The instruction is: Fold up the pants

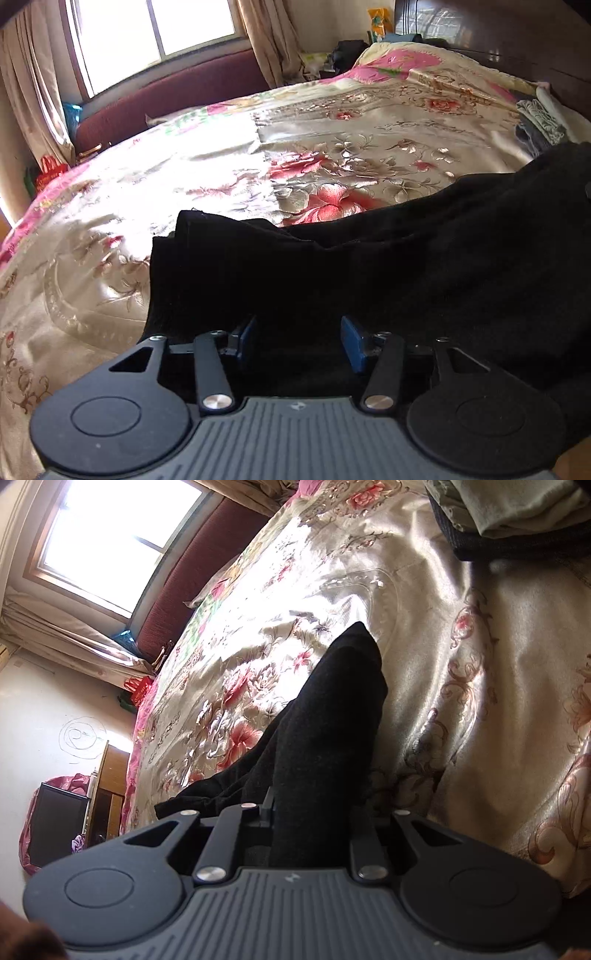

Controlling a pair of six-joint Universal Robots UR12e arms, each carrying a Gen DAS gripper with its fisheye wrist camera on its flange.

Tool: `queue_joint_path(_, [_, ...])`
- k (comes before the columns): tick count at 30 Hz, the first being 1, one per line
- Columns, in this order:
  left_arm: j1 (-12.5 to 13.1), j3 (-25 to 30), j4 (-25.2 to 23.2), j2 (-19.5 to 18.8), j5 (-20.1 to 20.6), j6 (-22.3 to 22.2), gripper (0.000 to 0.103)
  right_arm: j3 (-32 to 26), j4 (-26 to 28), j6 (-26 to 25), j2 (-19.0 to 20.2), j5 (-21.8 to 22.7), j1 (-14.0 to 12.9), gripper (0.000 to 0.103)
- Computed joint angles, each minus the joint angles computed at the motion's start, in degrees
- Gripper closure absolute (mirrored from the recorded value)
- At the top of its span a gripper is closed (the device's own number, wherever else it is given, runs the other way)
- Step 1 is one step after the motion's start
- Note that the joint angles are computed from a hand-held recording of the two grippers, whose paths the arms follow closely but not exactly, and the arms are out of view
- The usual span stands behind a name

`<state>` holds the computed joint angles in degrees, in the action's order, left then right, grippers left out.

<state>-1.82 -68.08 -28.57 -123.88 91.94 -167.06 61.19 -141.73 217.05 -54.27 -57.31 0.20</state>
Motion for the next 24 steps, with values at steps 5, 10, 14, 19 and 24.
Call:
queue_joint_path(5, [0.1,-3.2,2.8,2.9,-6.2,3.8,0.036,-2.6,3.1,-3.0,0.0,-3.2,1.2,0.085])
queue_joint_path(10, [-0.4,-2.6,-2.4,2.5,-5.4,4.6,0.037,-7.7,7.6,-9.6,1.3,-6.7,3.3,0.085])
queue_joint_path(14, [1.1,-3.3,-3.1,3.4,-9.8,0.5,0.037,-13.3,11.4,-18.2,3.1,-10.6,5.7,0.084])
queue_joint_path(19, [1.8,-4.3,-1.9,4.2,-10.8,-0.3,0.037,-23.2,19.1,-24.0,7.7,-12.7,8.5,0.081])
queue_joint_path(24, [3.1,-4.3,-1.0,4.3,-11.8,-3.9,0.037,-30.2,23.1,-24.9,11.9,-14.2,11.2,0.079])
